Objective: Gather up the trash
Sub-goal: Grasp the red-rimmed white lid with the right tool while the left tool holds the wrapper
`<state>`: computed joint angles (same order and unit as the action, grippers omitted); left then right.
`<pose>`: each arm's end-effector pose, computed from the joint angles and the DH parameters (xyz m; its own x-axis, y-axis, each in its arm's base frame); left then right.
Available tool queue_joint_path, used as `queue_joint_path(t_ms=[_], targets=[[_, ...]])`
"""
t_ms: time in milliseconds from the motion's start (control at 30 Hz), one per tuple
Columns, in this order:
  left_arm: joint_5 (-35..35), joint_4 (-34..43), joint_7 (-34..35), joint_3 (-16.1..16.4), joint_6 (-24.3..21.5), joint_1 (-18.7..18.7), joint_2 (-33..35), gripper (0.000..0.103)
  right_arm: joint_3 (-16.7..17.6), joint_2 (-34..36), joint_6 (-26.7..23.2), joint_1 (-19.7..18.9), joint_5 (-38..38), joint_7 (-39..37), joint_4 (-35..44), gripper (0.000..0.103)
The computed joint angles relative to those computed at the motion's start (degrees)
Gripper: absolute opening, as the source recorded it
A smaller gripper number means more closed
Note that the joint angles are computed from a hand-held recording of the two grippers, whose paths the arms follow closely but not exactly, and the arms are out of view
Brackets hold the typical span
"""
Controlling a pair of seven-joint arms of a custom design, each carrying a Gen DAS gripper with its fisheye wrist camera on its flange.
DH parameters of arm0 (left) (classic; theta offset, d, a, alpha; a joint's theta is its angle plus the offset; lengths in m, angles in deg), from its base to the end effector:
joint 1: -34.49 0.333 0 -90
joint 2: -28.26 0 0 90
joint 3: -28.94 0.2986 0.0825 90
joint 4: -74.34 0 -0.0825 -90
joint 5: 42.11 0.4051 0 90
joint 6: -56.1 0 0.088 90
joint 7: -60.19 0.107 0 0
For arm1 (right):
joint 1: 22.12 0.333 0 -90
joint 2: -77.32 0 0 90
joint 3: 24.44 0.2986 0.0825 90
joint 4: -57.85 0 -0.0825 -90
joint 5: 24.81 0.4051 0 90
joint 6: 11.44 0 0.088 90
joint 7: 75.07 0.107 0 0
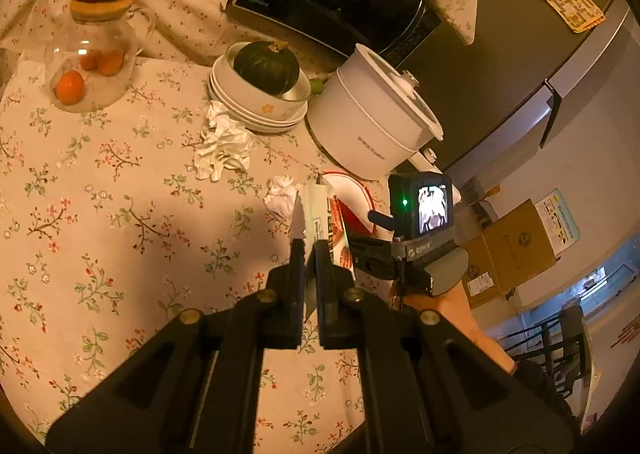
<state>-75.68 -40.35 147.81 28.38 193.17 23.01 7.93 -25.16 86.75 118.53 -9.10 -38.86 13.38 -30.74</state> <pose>0.5086 -0.1141 0.6756 -0.0995 -0.8147 0.5712 -0.7983 -0.2773 -0.5346 0.6601 0.1383 0.5958 0.2612 -0.9307 0.2561 -0.7861 -0.3590 -0.5031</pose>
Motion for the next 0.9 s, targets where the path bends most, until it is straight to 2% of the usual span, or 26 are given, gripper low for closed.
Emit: queue_joint_path(t_ms=[33, 67, 100, 233, 433, 900], targets=[[0.15, 0.06, -0.11, -0.04, -0.16, 0.05, 0.07, 0.005, 0.05, 0.37, -0.6, -0.05, 0.47, -0.2, 0.45, 0.054], [0.32, 0.07, -0.22, -0.1, -0.26, 0.11, 0.09, 0.005, 0.1, 0.75, -1.32, -0.22, 1.37, -0.71, 0.98, 0.047], [0.5, 0.03, -0.37, -0.17, -0.32, 0.18, 0.09, 0.005, 0.2, 0.85, -1.74, -0.52, 2.81, -1.73, 1.2, 0.033], [0.25, -0.03, -0.5, -0.08, -0.62, 0.1, 0.02, 0.005, 0.37, -1.62, 0.97, -1.02, 5.09, -3.7, -1.65, 0.021], [0.26, -0.31, -0.56, -0.31, -0.54, -0.28, -0.51, 0.005, 0.81, -6.75, 2.18, -2.35, 10.11, -6.38, -5.43, 0.015], [0.77, -0.14, 1.29, -1.33, -0.2, -3.17, -1.97, 0.005, 0.06, -22.95, 0.26, -6.15, 20.14, -9.81, -17.25, 0.015]])
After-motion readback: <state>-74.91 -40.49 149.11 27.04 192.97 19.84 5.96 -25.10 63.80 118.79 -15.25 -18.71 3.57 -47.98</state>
